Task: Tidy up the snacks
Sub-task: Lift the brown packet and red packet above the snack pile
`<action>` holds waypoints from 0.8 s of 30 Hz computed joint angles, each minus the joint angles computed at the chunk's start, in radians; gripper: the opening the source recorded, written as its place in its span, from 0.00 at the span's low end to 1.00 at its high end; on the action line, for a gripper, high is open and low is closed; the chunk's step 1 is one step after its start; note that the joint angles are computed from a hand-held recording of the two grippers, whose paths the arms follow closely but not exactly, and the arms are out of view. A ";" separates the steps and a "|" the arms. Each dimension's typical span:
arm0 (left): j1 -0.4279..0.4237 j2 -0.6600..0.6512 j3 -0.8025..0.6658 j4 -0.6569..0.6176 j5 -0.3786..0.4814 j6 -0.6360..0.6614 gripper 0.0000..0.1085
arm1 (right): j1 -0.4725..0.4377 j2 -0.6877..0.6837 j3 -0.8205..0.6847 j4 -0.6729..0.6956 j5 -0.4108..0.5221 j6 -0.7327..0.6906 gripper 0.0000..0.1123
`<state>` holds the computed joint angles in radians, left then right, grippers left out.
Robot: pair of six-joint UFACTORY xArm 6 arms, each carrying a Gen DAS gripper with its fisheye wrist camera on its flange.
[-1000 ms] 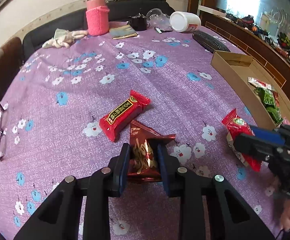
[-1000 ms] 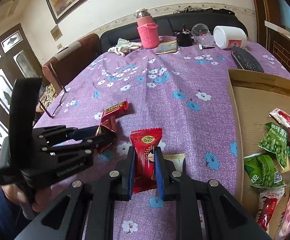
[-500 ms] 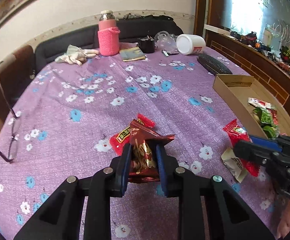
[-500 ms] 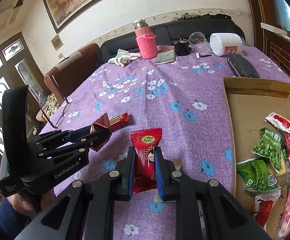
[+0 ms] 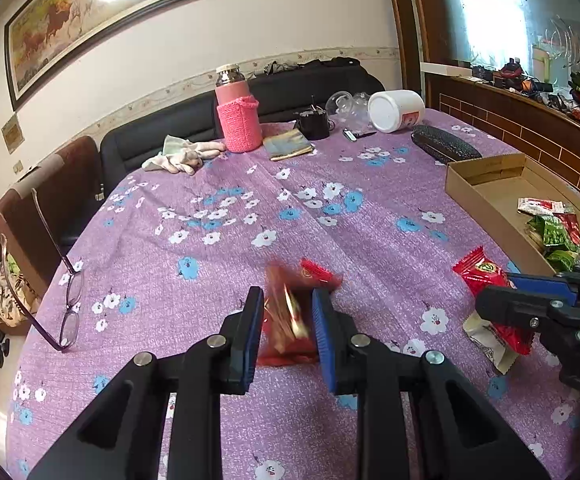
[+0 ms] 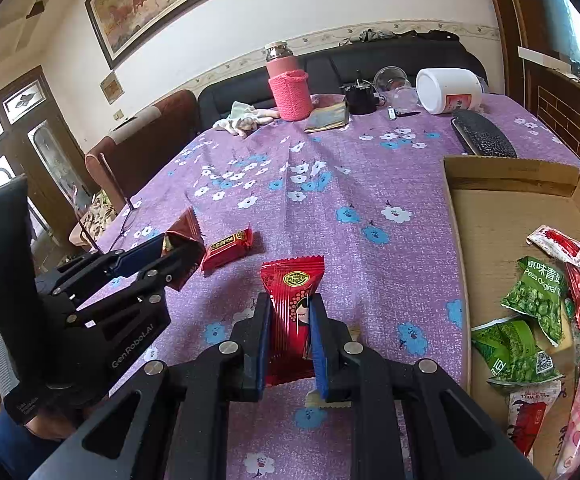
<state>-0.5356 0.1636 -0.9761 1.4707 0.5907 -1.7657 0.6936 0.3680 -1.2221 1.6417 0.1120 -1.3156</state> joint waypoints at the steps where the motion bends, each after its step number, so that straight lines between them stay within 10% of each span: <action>1: -0.003 -0.002 0.002 0.003 0.007 -0.003 0.22 | -0.001 0.000 0.000 -0.001 0.002 0.001 0.17; 15: 0.016 0.004 0.000 -0.029 -0.031 0.026 0.22 | -0.006 -0.009 0.002 0.061 0.004 -0.057 0.17; 20: 0.119 0.007 0.024 -0.206 -0.266 0.204 0.23 | -0.010 -0.015 0.007 0.057 0.014 -0.048 0.17; 24: 0.180 0.006 0.053 -0.316 -0.367 0.273 0.55 | -0.013 -0.020 0.009 0.074 0.018 -0.060 0.17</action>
<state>-0.3555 0.1694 -0.9230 1.1543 0.2236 -1.4931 0.6808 0.3478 -1.2127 1.7156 0.1305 -1.3752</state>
